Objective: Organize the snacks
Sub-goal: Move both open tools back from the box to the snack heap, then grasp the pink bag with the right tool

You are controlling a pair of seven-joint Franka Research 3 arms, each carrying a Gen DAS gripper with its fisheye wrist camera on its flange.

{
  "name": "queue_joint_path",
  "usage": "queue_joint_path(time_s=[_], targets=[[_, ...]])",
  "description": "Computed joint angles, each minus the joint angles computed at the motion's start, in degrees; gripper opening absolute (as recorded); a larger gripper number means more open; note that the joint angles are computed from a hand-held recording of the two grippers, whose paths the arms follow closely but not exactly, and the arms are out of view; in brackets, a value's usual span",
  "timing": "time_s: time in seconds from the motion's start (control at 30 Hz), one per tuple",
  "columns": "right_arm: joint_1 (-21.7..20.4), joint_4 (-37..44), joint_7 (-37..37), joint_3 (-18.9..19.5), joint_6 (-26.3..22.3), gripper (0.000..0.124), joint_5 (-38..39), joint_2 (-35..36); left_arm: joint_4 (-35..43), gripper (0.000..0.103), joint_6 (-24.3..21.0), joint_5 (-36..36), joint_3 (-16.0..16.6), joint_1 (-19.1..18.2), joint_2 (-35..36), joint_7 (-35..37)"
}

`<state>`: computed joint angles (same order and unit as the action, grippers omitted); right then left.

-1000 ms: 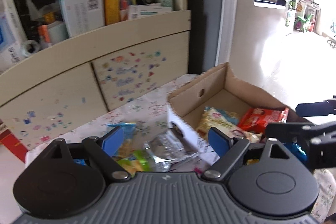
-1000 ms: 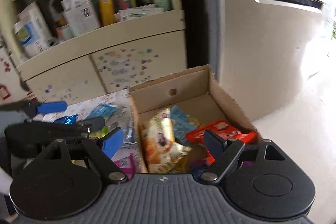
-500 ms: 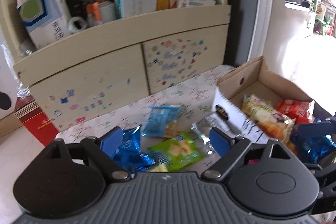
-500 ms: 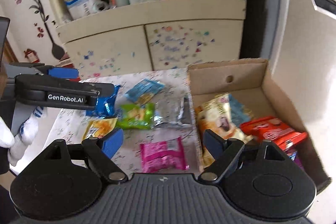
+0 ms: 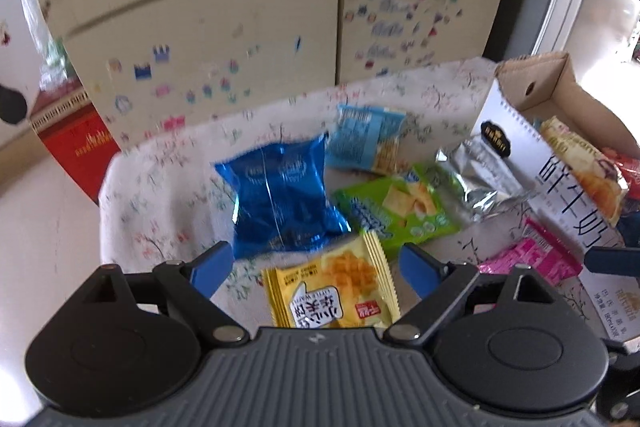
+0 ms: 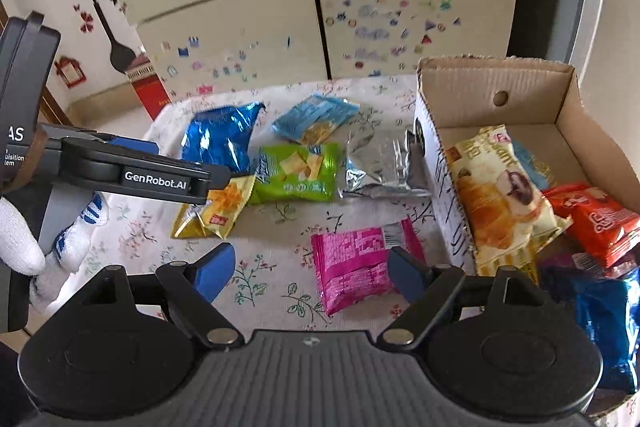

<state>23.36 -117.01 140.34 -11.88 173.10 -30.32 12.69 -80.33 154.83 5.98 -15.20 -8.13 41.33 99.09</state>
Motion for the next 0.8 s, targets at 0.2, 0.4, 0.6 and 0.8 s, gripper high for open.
queue_joint_path(time_s=[0.2, 0.4, 0.6, 0.8], targets=[[2.2, 4.01, 4.63, -1.98, -6.19, 0.088, -4.72, 2.96, 2.48, 0.09, -1.48, -0.94, -0.7, -0.28, 2.79, 1.18], [0.0, 7.05, 3.91, 0.91, -11.3, 0.088, -4.32, 5.44, 5.54, 0.089, -3.17, -0.1, 0.92, -1.85, 5.44, -0.57], [-3.17, 7.57, -4.92, 5.09, -10.41, 0.093, 2.68, 6.32, 4.42, 0.082, -2.66, 0.95, 1.09, -0.95, 5.27, -0.51], [-11.23, 5.47, -25.46, 15.61, -6.67, 0.093, 24.37, 5.91, 0.65, 0.076, -3.47, -0.49, -0.94, 2.04, 2.62, 4.48]])
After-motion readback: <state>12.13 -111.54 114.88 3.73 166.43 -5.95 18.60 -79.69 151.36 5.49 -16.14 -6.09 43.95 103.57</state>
